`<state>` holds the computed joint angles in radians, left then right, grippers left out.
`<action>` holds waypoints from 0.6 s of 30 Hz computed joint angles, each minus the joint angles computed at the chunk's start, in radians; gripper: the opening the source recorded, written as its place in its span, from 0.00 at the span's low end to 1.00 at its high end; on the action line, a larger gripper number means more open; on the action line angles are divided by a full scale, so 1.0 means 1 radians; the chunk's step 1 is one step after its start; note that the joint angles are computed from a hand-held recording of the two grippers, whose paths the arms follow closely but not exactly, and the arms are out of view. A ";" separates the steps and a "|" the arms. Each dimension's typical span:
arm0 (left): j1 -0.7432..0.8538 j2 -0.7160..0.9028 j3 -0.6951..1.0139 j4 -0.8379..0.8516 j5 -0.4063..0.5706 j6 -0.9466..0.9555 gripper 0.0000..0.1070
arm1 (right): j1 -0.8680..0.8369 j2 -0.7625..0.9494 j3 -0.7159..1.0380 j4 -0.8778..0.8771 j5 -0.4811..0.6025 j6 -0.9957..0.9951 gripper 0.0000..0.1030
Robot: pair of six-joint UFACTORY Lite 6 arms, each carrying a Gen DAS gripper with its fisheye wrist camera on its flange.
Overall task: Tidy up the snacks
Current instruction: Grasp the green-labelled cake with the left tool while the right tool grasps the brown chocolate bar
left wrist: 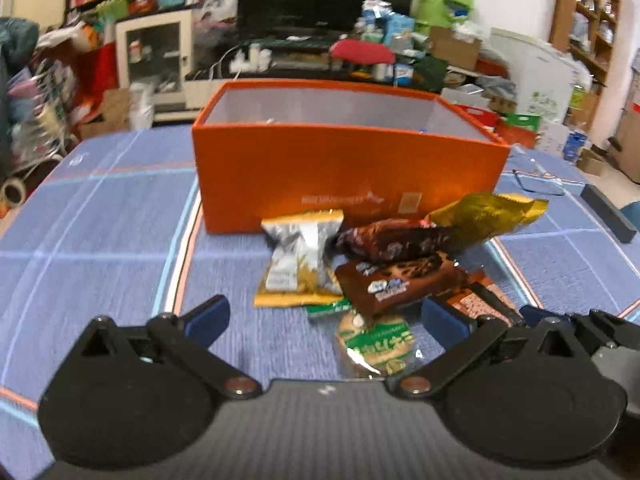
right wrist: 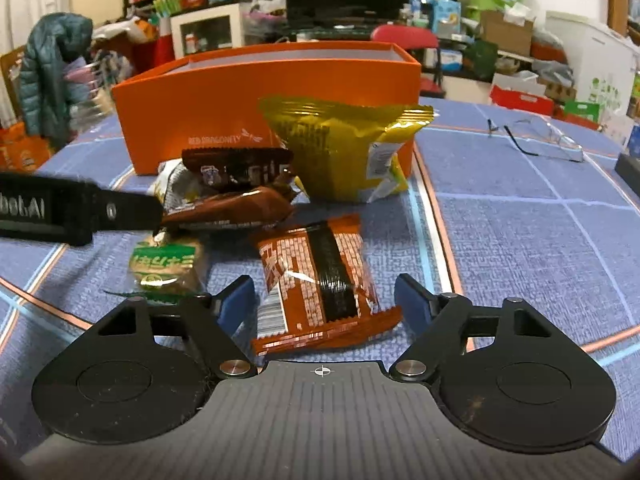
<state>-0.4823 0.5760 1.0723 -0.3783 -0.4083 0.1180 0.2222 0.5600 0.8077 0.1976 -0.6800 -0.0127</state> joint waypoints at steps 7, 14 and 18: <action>-0.017 -0.022 -0.047 -0.079 0.019 0.044 0.95 | -0.011 0.035 0.074 -0.058 0.055 0.003 0.69; 0.013 -0.043 -0.057 -0.070 0.023 0.005 0.95 | -0.046 0.022 0.095 -0.121 0.105 -0.005 0.40; -0.007 -0.031 -0.047 -0.129 0.013 0.066 0.95 | -0.080 0.008 0.108 -0.216 0.155 0.045 0.30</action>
<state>-0.4892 0.5448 1.0253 -0.5074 -0.3949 0.1844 0.1426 0.5685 0.9155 -0.0182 -0.5255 0.0328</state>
